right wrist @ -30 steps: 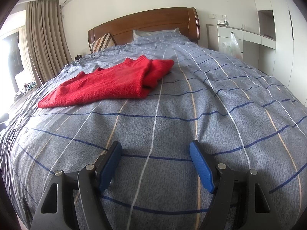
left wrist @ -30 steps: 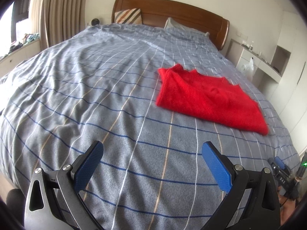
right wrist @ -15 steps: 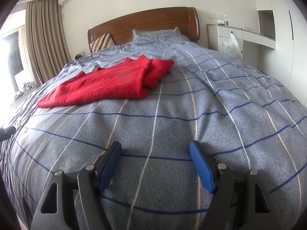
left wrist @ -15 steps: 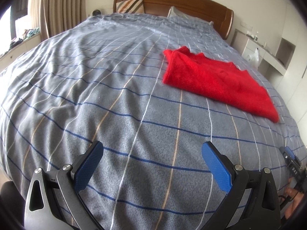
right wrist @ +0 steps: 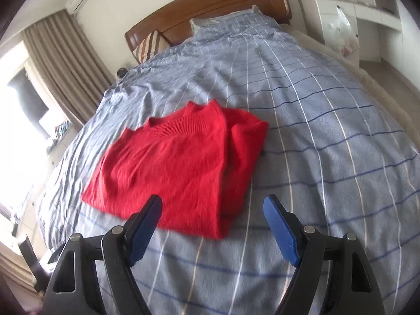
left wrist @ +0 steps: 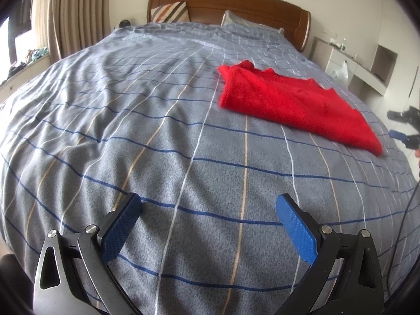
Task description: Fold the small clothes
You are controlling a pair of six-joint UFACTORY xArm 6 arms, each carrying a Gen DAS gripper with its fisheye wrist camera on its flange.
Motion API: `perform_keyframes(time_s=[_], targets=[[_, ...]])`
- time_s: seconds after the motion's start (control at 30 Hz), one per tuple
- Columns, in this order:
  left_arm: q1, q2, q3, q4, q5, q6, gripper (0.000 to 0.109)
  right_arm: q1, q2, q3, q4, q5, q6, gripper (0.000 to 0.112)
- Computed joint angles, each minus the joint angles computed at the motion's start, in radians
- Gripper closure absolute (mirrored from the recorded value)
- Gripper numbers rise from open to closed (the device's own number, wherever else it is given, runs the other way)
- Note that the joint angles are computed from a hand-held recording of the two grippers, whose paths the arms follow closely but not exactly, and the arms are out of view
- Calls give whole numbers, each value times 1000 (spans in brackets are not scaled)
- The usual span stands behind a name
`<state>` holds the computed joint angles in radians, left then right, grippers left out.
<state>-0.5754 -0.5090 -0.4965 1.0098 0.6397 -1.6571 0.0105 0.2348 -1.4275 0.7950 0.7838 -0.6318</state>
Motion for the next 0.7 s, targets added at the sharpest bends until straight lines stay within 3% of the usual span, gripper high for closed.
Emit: perform_keyframes(time_s=[0.2,0.27,0.3,0.33,0.53,0.7], targets=[[7,-8,15,6,3,12,6,10,264,-279,-90,130,304,34],[23,-15,23,1,-11,17,6,26,280,-298,-140,151,331,61],[33,-22,29,-1,-22,17,6,35,277,-304,-161,159,331,93],[45,-33,37,-4,-33,18,6,49,260,-298,-193,148,343,101],[106,-100,80,-1,-83,-20,6,150,224,-402,-194,198,316,102],[123,-146,103,10,-62,-41,6,303,364,-653,-291,297,378,102]])
